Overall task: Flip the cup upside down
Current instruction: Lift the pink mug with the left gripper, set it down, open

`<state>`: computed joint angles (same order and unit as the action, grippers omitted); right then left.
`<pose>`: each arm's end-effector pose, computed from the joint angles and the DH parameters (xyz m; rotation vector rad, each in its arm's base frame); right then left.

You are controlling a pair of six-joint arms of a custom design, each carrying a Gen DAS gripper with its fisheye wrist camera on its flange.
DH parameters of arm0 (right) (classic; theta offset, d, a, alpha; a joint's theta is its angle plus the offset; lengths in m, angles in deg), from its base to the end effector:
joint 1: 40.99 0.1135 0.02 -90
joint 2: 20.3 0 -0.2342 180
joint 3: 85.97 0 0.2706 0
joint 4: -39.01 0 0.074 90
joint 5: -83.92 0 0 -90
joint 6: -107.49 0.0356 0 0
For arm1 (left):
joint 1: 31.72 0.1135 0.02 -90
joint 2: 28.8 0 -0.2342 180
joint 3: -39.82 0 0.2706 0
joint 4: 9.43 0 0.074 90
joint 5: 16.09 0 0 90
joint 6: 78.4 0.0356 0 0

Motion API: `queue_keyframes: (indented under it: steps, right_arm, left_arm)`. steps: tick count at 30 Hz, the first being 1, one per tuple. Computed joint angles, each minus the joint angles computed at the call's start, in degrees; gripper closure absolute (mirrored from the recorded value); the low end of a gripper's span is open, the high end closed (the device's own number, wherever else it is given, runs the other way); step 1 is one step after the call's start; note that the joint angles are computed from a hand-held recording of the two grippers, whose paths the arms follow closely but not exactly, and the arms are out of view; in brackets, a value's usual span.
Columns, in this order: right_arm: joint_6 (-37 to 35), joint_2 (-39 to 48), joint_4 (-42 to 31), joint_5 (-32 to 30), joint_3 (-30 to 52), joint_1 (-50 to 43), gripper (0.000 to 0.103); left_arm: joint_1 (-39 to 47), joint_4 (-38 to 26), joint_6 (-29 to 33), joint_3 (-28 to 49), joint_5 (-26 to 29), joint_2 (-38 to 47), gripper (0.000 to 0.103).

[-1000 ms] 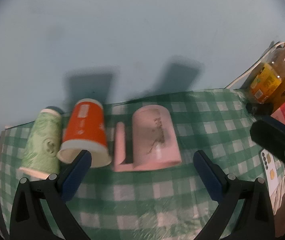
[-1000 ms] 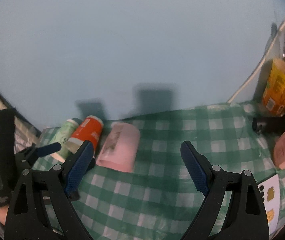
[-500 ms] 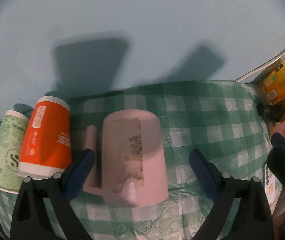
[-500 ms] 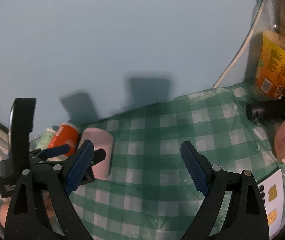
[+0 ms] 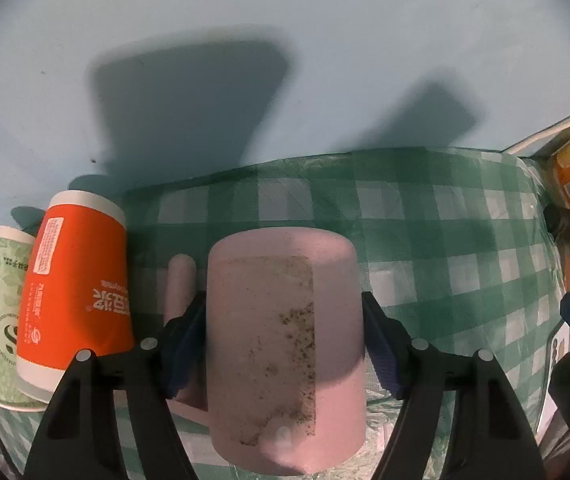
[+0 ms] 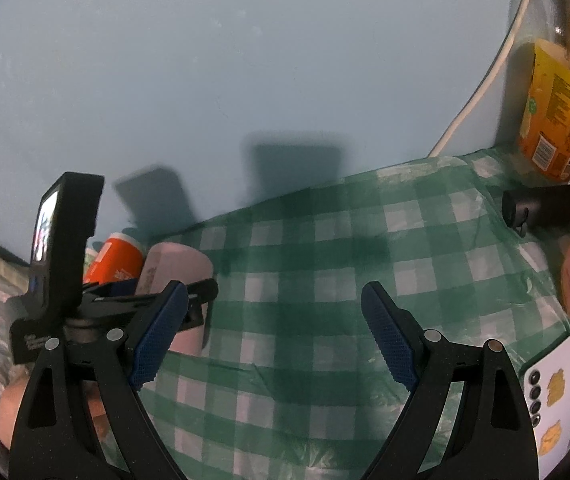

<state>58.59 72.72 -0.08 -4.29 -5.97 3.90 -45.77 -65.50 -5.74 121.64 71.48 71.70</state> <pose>0.2582 0.2556 0.1999 -0.0714 2.5773 0.5740 0.3378 -0.0830 0.1514 -0.0906 2.8722 -0.0454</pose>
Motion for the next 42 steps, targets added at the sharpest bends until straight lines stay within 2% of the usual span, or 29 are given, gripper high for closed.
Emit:
queue_keyframes:
  steps: [7,12,18,21,22,27,30,34,38,42]
  right_arm:
    - [0.1,-0.2,0.5,0.4,-0.4,0.8,0.015]
    - [1.0,-1.9,2.1,0.6,-2.9,1.3,0.015]
    - [1.6,-8.7,2.6,3.0,-7.1,3.7,0.015]
    - [1.1,-12.6,3.3,3.2,-9.6,5.8,0.015]
    - [1.1,-13.8,3.6,3.2,-10.5,6.6,0.015]
    - [1.8,-16.7,5.2,3.8,-13.6,10.6,0.015]
    - [2.2,-16.5,6.5,4.7,-14.6,13.8,0.015]
    - [3.0,-14.0,8.3,4.9,-14.5,17.3,0.015]
    - [3.5,-11.0,10.5,4.4,-14.2,19.4,0.015]
    - [4.3,-8.2,11.9,3.7,-13.6,20.8,0.015]
  left_arm:
    - [0.1,1.6,1.7,-2.1,2.4,-1.8,0.029]
    - [-0.6,1.2,3.6,-5.5,3.6,-7.9,0.029]
    - [-3.5,-1.3,3.9,-11.9,3.5,-19.8,0.029]
    - [-7.4,-1.6,1.0,-17.0,2.8,-26.2,0.029]
    - [-6.8,-2.8,2.0,-19.8,3.1,-30.4,0.029]
    - [-6.8,-5.3,1.9,-27.2,3.3,-40.9,0.029]
    - [-4.4,-9.6,3.8,-31.7,4.0,-49.8,0.029]
    - [-0.7,-12.8,5.8,-36.3,4.5,-57.2,0.029]
    - [2.9,-14.5,7.8,-39.7,6.3,-60.8,0.029]
    - [4.0,-15.4,9.1,-42.3,5.4,-62.8,0.029]
